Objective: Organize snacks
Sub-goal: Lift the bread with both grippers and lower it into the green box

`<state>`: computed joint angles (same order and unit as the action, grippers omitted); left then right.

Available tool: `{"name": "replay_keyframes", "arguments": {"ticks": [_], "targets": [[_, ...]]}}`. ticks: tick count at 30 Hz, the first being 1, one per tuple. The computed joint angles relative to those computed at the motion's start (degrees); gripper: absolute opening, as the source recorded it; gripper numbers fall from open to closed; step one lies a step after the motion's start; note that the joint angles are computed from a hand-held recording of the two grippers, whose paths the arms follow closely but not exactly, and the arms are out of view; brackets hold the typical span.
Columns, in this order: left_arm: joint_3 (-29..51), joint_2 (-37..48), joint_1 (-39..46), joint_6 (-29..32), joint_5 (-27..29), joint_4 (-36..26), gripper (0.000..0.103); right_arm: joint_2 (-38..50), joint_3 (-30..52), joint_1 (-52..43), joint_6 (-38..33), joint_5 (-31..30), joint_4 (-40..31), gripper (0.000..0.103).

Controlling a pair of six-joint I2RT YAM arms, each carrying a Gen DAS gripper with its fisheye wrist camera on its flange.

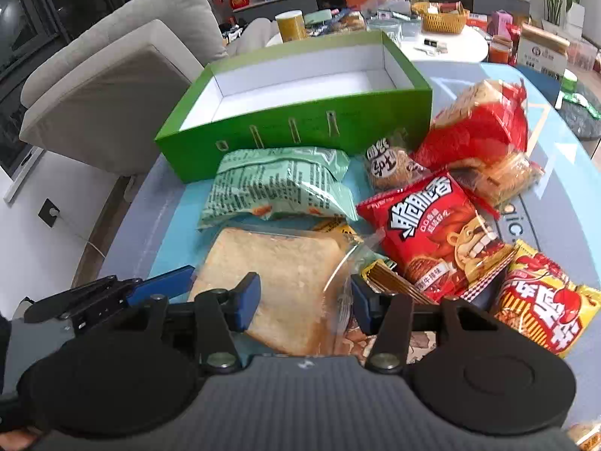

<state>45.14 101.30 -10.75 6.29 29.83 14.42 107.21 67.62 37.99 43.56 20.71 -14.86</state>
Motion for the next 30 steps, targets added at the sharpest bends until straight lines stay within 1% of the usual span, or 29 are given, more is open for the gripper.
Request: {"name": "replay_keyframes", "arguments": {"ticks": [2,7,10,12,15,19,22,26,30], "targets": [[-0.8,-1.8,0.0,0.1,-0.1,0.4,0.049,-1.0,-0.4,0.6,-0.5,1.2,0.2,0.057],[-2.2,-5.8,0.5,-2.0,0.3,2.0,0.049,-4.3,-2.3,1.1,-1.9,2.8,3.0,0.057],[-2.8,-8.6,0.2,-2.9,-0.5,2.9,0.049,-5.5,-2.0,1.0,-4.0,3.4,4.2,0.057],[-2.5,-9.8,0.3,-3.5,-0.7,2.3,0.049,-6.4,-1.9,0.8,-5.0,3.1,4.7,0.057],[-2.3,-10.9,0.4,-4.2,-1.3,3.6,0.050,-6.9,-1.3,0.0,-7.0,2.4,6.1,0.057],[0.8,-10.3,-0.5,-5.2,-3.4,3.8,0.050,-6.0,1.0,-1.3,-9.5,2.1,7.7,0.057],[3.9,-9.1,-1.0,-5.1,-5.1,2.5,0.050,-4.3,4.2,-3.0,-10.8,0.1,7.2,0.057],[9.6,-6.3,-0.7,-5.3,-6.3,0.2,0.050,-1.7,8.4,-4.7,-12.7,-1.6,7.3,0.057],[14.1,-2.7,-0.9,-5.5,-8.1,0.6,0.050,1.0,12.5,-6.6,-13.8,-3.5,7.6,0.057]]}}
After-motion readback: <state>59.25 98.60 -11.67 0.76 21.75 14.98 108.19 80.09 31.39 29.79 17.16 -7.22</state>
